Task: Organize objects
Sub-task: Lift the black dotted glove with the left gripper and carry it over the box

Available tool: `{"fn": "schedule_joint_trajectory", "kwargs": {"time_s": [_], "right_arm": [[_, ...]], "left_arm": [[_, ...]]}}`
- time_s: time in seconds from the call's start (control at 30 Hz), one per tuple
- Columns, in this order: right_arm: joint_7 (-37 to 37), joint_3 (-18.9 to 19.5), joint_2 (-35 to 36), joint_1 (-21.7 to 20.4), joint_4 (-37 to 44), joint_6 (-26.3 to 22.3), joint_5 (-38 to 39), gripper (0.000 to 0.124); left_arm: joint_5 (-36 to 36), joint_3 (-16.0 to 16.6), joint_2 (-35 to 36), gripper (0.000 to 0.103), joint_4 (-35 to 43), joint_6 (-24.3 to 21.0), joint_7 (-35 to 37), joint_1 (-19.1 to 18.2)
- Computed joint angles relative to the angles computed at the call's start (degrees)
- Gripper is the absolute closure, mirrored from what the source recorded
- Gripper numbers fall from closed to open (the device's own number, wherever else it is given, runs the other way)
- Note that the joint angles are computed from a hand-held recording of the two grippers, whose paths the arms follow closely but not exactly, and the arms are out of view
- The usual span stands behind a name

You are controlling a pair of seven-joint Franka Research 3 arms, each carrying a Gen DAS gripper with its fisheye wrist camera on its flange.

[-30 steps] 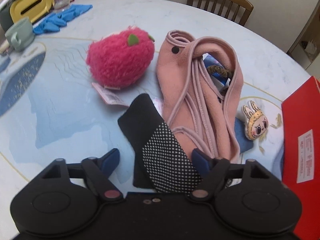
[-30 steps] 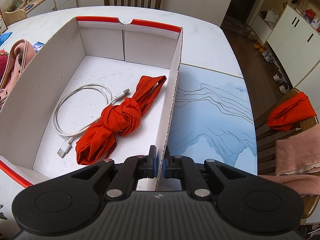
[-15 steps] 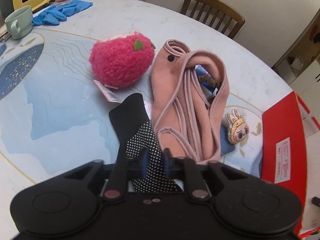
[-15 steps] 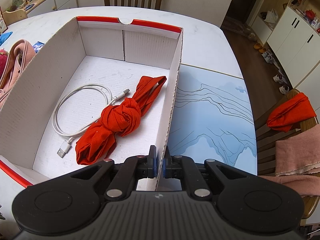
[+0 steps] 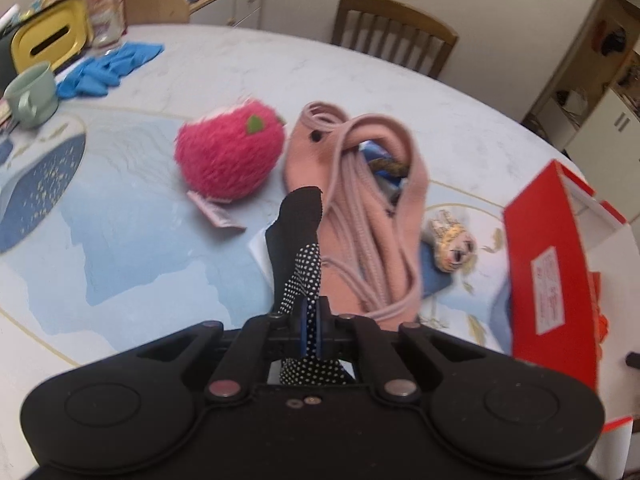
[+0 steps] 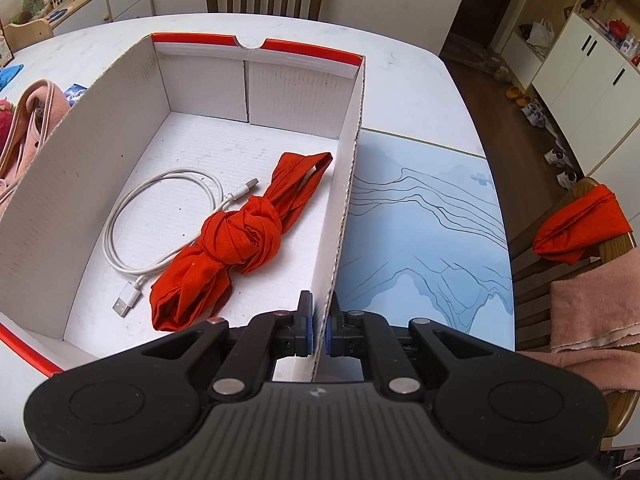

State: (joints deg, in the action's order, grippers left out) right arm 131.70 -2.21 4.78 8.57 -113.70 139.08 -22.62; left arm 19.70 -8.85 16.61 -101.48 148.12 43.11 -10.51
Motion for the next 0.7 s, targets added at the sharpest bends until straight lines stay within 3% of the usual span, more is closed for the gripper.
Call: {"fn": "schedule_joint_trajectory", "kwargs": {"time_s": [0.3,0.7], "right_arm": [[0.77,0.01,0.1,0.21,0.08,-0.11,-0.44,0.118],[0.98,-0.05,0.05,0.15,0.02,0.05,-0.3,0.118]], "left_arm": [[0.29,-1.2,-1.06,0.102,1.25,3.06,2.9,-1.07],[-4.81,-4.57,3.44,0.102,9.87,4.76,14.58,-3.5]]}}
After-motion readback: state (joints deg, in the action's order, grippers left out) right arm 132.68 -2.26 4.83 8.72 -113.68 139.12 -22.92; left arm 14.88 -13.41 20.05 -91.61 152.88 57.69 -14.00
